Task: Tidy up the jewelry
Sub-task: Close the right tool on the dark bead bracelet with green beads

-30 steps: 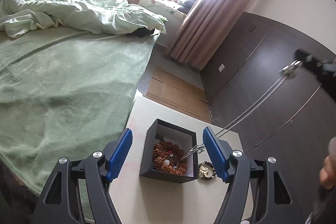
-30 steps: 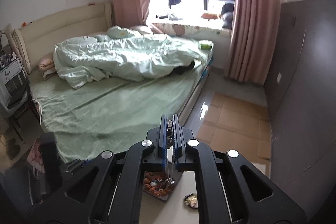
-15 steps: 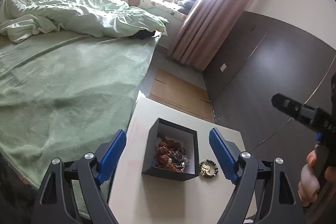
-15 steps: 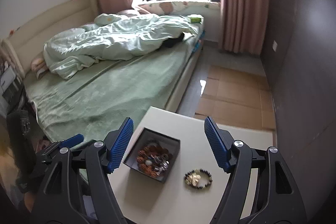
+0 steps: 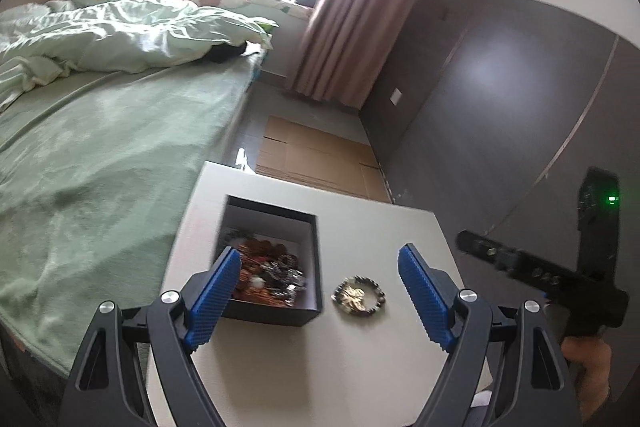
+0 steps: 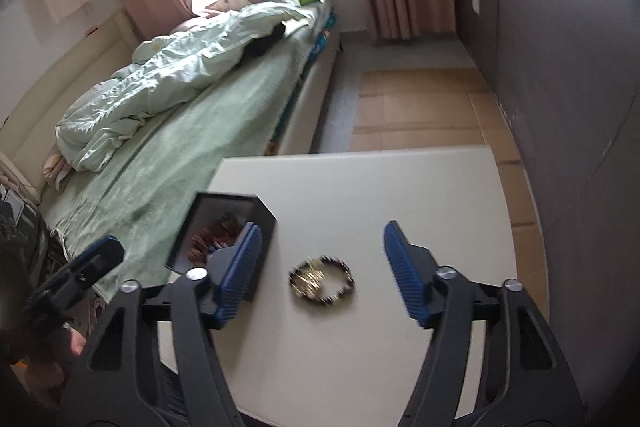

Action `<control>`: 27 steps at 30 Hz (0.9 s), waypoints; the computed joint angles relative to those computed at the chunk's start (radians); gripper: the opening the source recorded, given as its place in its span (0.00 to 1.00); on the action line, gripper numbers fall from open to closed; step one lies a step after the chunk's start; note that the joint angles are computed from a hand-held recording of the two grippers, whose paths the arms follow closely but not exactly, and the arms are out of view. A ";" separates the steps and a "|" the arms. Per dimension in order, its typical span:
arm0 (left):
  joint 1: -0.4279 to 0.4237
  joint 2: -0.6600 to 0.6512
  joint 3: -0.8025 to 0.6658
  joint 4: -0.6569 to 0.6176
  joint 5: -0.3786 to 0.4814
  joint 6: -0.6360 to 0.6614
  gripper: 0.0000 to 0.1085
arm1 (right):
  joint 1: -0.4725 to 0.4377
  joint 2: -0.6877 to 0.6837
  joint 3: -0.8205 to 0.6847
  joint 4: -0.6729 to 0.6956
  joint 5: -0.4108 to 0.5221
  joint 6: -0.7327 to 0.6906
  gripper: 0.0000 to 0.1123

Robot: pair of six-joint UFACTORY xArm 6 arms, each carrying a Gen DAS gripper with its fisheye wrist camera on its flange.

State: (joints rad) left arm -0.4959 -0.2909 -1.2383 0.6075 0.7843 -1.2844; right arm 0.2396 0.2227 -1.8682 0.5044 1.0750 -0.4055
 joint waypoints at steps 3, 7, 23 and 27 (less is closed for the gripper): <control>-0.008 0.040 -0.024 -0.026 -0.009 0.031 0.65 | -0.012 -0.019 0.060 0.007 -0.017 -0.012 0.53; -0.020 0.079 -0.043 -0.038 -0.009 0.038 0.56 | -0.027 -0.035 0.123 0.034 -0.032 -0.031 0.47; -0.070 0.056 0.112 0.085 -0.055 -0.143 0.35 | 0.030 -0.039 0.261 -0.054 -0.125 -0.088 0.35; -0.059 0.056 0.140 0.073 -0.084 -0.145 0.35 | 0.053 -0.021 0.250 -0.107 -0.130 -0.075 0.35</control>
